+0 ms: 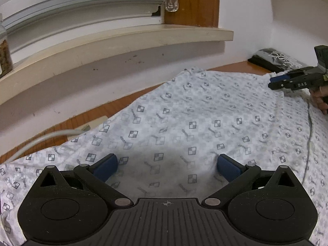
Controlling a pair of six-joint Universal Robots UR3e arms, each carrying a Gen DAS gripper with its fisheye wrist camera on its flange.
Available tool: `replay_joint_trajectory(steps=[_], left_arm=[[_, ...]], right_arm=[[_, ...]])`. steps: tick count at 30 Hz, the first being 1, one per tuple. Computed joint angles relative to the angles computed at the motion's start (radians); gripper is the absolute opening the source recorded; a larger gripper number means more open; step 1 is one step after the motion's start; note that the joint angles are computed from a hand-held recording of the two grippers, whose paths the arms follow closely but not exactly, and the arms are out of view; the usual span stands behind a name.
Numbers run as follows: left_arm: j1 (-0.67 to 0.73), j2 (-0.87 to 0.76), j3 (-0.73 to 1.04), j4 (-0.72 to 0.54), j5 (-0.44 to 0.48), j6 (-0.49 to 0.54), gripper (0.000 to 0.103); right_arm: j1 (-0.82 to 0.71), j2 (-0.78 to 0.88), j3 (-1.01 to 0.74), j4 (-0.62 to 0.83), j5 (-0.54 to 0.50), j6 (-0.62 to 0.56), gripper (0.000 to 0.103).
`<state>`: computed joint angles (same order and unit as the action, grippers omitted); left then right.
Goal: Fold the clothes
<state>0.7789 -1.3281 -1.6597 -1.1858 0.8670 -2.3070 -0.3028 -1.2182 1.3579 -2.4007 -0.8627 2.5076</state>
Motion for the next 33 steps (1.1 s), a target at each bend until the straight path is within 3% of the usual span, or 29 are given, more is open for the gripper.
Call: replay_joint_trajectory(steps=[11, 17, 21, 23, 28, 33], left_arm=[[-0.092, -0.243, 0.174, 0.157, 0.066, -0.107, 0.103], [-0.103, -0.251, 0.172, 0.186, 0.078, -0.117, 0.103], [-0.111, -0.217, 0.128, 0.243, 0.084, -0.11, 0.103], [-0.114, -0.181, 0.087, 0.296, 0.046, -0.135, 0.103], [-0.199, -0.178, 0.082, 0.391, -0.108, -0.312, 0.103], [-0.358, -0.249, 0.116, 0.343, -0.063, -0.224, 0.103]], right_arm=[[0.067, 0.246, -0.361, 0.085, -0.035, 0.071, 0.042], [0.08, 0.292, -0.436, 0.104, -0.048, 0.068, 0.042], [0.089, 0.283, -0.414, 0.068, -0.073, 0.059, 0.045], [0.089, 0.284, -0.417, 0.063, -0.078, 0.068, 0.048], [0.048, 0.213, -0.289, -0.071, -0.019, 0.158, 0.061], [-0.112, -0.077, 0.052, -0.181, 0.137, 0.166, 0.06]])
